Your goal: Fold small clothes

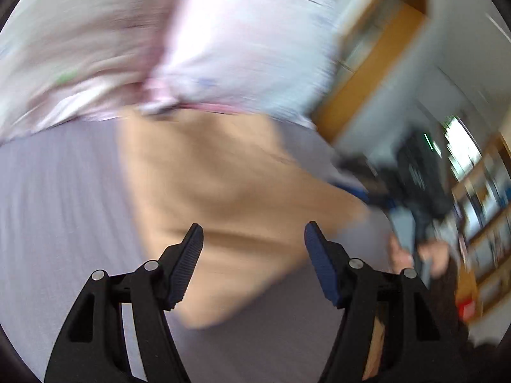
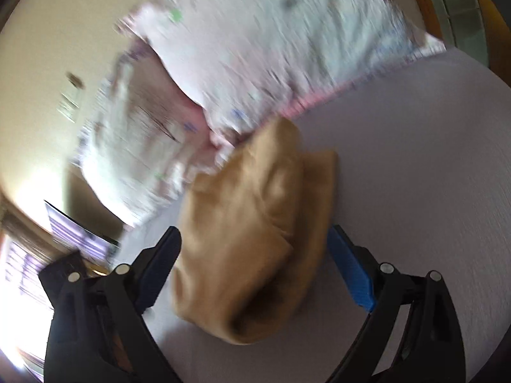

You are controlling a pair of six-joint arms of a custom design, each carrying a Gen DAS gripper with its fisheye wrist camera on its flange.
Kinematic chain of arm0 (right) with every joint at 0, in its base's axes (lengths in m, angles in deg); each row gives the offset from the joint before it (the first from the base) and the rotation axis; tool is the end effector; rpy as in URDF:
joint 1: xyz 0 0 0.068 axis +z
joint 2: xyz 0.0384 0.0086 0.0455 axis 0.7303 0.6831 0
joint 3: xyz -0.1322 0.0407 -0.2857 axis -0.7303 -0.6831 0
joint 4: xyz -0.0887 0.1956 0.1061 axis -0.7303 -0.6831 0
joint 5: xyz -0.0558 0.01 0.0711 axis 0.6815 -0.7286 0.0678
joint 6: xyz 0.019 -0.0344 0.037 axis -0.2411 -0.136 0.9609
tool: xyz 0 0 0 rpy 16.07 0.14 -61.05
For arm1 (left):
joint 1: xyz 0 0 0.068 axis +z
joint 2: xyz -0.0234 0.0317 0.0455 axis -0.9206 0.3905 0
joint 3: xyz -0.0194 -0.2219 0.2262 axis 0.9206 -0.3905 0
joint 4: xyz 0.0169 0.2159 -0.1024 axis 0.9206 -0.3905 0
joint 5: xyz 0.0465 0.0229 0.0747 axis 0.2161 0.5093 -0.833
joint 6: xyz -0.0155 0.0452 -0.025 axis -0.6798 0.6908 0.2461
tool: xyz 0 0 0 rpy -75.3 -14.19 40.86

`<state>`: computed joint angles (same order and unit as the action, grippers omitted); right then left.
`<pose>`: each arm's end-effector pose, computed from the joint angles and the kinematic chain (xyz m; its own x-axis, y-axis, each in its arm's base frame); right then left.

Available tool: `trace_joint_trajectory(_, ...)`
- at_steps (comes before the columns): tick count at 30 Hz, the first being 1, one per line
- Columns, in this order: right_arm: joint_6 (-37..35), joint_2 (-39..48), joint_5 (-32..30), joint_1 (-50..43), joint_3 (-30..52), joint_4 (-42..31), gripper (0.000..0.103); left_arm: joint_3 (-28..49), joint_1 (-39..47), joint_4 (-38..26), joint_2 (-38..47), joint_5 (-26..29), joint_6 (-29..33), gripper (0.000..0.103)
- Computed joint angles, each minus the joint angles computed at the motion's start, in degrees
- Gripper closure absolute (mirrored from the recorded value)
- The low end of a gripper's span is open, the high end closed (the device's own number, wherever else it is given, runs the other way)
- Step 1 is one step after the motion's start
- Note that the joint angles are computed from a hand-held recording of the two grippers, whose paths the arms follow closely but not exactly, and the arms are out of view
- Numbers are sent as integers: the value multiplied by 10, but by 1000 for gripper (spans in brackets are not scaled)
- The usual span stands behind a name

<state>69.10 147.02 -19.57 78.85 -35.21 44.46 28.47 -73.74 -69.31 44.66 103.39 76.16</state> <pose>0.2051 0.1308 0.2286 -0.8059 0.4536 -0.3805 0.1466 0.7755 0.6141 0.2551 -0.0530 0.1879 -0.7620 0.1202 -0.6363 0.5125 0.7126 -0.4791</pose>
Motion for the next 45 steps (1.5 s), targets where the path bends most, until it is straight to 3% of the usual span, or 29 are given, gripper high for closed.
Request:
trace_joint_trajectory(3, 41, -10, -50, -23, -42, 43, 13, 29, 45, -32, 38, 7, -18, 37)
trace_joint_trajectory(5, 121, -44, -137, -55, -115, 144, 13, 32, 58, -35, 53, 0, -11, 37)
trace_joint_trajectory(6, 146, -63, -144, -51, -142, 183, 13, 29, 64, -40, 52, 4, -2, 37)
trace_joint_trajectory(8, 176, -118, -117, -12, -175, 210, 9, 25, 66, -37, 60, 7, 6, 36)
trace_joint_trajectory(10, 203, -144, -51, 59, -194, 230, 3, 24, 72, -34, 68, 11, 14, 36)
trace_joint_trajectory(13, 233, -75, -26, 105, -187, 262, 3, 14, 85, -43, 60, 24, 23, 36)
trace_joint_trajectory(15, 242, -12, -22, 105, -185, 321, 5, 7, 90, -27, 64, 33, 18, 36)
trace_joint_trajectory(17, 237, 34, -15, 108, -178, 371, 12, 3, 102, -25, 65, 41, 20, 36)
trace_joint_trajectory(19, 228, 85, -10, 115, -147, 393, 29, 2, 121, -33, 66, 50, 29, 36)
trace_joint_trajectory(24, 211, 171, 5, 160, -65, 368, 32, 4, 166, -41, 72, 64, 51, 35)
trace_joint_trajectory(26, 215, 193, 27, 174, -42, 354, 41, 9, 177, -47, 80, 75, 52, 35)
trace_joint_trajectory(27, 214, 197, 43, 183, -29, 341, 51, 11, 181, -51, 82, 80, 55, 35)
trace_joint_trajectory(28, 207, 198, 62, 193, -19, 330, 80, 12, 183, -53, 83, 83, 57, 35)
trace_joint_trajectory(29, 188, 196, 79, 202, -2, 318, 91, 11, 186, -54, 83, 87, 61, 35)
trace_joint_trajectory(30, 175, 193, 96, 212, 6, 315, 92, 10, 187, -53, 83, 89, 61, 35)
trace_joint_trajectory(32, 138, 195, 110, 230, 34, 314, 92, 11, 191, -53, 85, 93, 63, 35)
trace_joint_trajectory(35, 133, 214, 73, 232, 68, 272, 92, 12, 195, -55, 89, 95, 62, 35)
trace_joint_trajectory(36, 142, 218, 62, 229, 75, 246, 82, 12, 197, -55, 91, 95, 63, 35)
trace_joint_trajectory(38, 159, 202, 59, 239, 72, 180, 54, 11, 199, -61, 93, 93, 71, 35)
trace_joint_trajectory(39, 160, 181, 68, 253, 55, 165, 32, 14, 200, -68, 94, 92, 77, 35)
trace_joint_trajectory(42, 163, 80, 131, 319, -13, 142, 30, 23, 197, -92, 90, 96, 94, 35)
trace_joint_trajectory(44, 201, -13, 224, 368, -53, 96, 30, 20, 187, -95, 76, 101, 101, 35)
trace_joint_trajectory(45, 243, -79, 291, 390, -69, 38, 29, 15, 174, -90, 62, 103, 104, 35)
